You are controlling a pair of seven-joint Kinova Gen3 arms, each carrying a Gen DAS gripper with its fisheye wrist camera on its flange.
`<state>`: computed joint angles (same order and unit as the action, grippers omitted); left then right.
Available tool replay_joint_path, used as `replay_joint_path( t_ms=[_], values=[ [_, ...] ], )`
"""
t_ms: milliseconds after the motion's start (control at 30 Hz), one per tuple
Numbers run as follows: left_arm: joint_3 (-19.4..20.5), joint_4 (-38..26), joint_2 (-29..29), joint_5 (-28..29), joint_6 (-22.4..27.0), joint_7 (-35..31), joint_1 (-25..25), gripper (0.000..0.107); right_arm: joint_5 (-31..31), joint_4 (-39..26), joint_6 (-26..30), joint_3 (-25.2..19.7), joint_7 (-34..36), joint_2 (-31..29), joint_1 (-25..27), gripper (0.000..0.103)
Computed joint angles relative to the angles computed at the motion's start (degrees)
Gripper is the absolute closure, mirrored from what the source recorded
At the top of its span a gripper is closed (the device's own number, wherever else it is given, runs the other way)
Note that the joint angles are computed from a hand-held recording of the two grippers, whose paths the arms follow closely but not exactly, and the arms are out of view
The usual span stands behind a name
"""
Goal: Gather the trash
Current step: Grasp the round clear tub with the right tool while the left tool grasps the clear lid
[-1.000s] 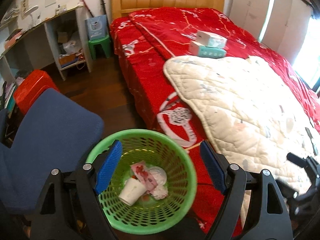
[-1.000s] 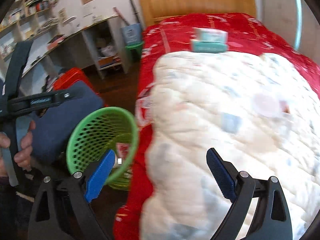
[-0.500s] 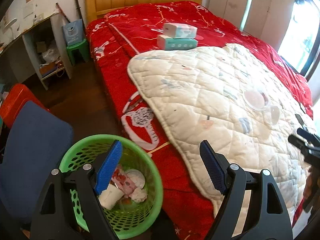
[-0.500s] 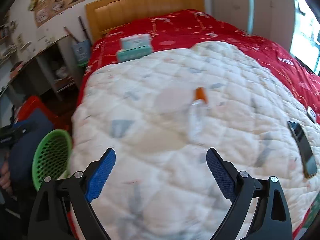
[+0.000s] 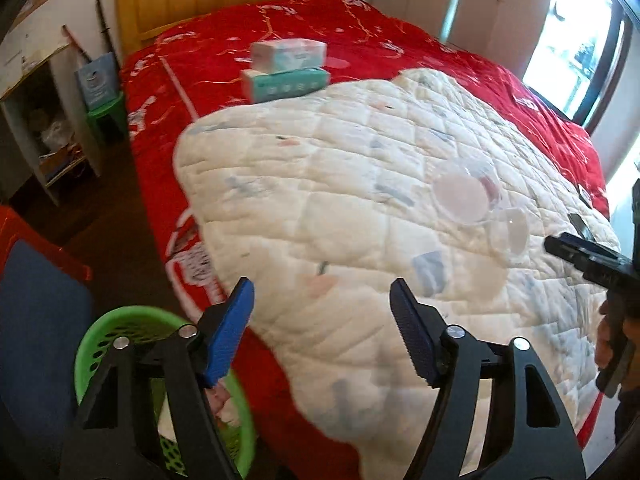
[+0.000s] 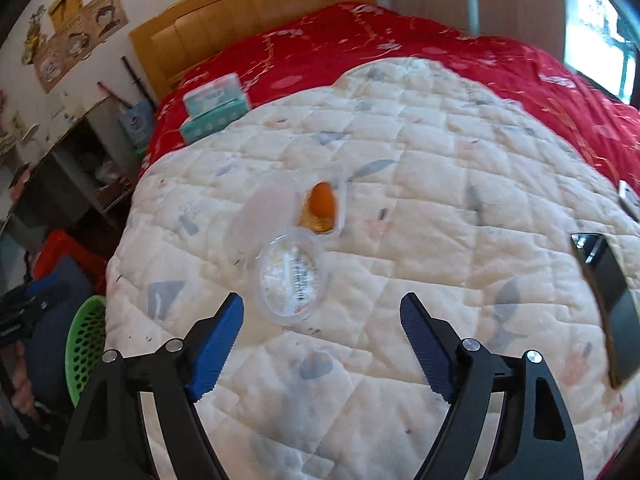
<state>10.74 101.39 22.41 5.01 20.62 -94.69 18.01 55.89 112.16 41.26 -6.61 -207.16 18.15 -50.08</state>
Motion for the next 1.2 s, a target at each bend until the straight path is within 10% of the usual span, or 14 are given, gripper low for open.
replay_joint_path(
  t_ms=[700,1033,1200],
  values=[
    [6.5,-23.1,16.7,5.1,10.1,-9.0,3.5,0.066,11.5,3.8,-24.7,11.6,-5.1,4.1,2.1,0.039],
    [4.0,-35.8,25.3,6.8,17.1,-8.9,7.1,0.068,15.5,5.3,-21.5,9.8,-8.5,2.7,1.6,0.039],
    [4.1,-38.6,27.7,8.2,19.2,-8.7,7.0,0.095,19.7,7.8,-19.9,7.4,-14.6,1.2,2.7,0.039]
  ],
)
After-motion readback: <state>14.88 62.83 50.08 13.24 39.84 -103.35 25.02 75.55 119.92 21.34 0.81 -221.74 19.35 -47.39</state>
